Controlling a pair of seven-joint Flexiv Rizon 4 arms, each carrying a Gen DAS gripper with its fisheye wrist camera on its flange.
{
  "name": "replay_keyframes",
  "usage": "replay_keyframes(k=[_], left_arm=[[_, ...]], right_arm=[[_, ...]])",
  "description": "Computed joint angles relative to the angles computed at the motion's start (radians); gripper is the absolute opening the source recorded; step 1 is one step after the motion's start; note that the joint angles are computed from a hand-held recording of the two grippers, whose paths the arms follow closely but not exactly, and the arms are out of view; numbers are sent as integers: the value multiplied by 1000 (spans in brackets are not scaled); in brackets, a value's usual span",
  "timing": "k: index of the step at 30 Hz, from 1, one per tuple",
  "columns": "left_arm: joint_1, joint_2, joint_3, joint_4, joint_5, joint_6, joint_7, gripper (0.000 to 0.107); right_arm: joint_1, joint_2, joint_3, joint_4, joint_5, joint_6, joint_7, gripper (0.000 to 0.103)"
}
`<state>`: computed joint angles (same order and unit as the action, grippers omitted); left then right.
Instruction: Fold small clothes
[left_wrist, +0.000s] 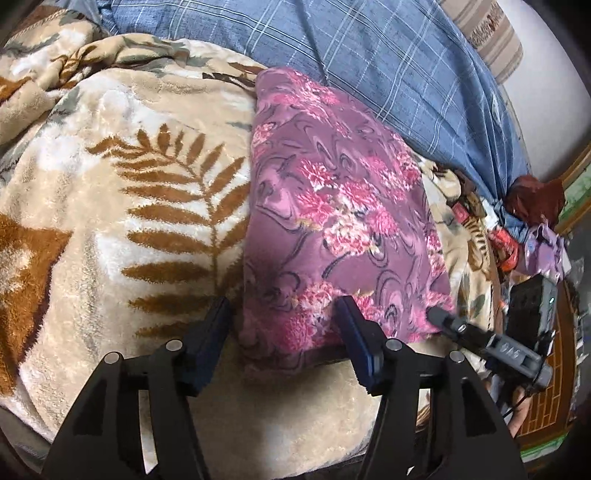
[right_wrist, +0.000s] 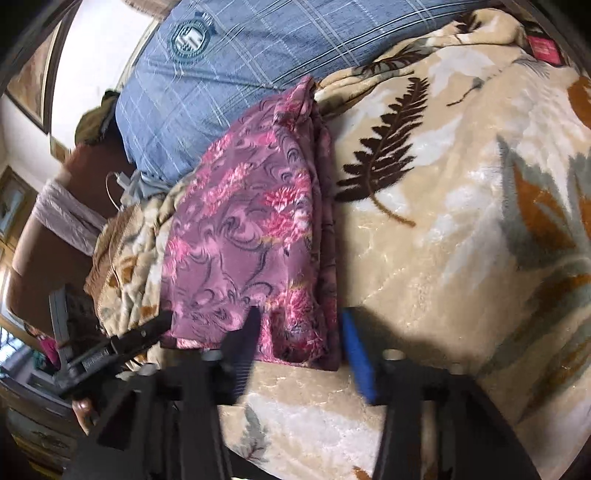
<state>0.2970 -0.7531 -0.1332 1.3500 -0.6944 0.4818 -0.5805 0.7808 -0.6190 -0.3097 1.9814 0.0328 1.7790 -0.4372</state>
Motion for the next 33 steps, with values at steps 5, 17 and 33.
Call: replay_keyframes(k=[5, 17, 33], left_arm=[[-11, 17, 3, 36, 3, 61, 30, 30], [10, -7, 20, -8, 4, -14, -53, 6], [8, 12, -7, 28, -43, 72, -10, 53]], right_arm=[[-5, -4, 6, 1, 3, 1, 5, 15], [-114, 15, 145, -5, -11, -22, -11, 10], [26, 23, -3, 27, 143, 61, -37, 53]])
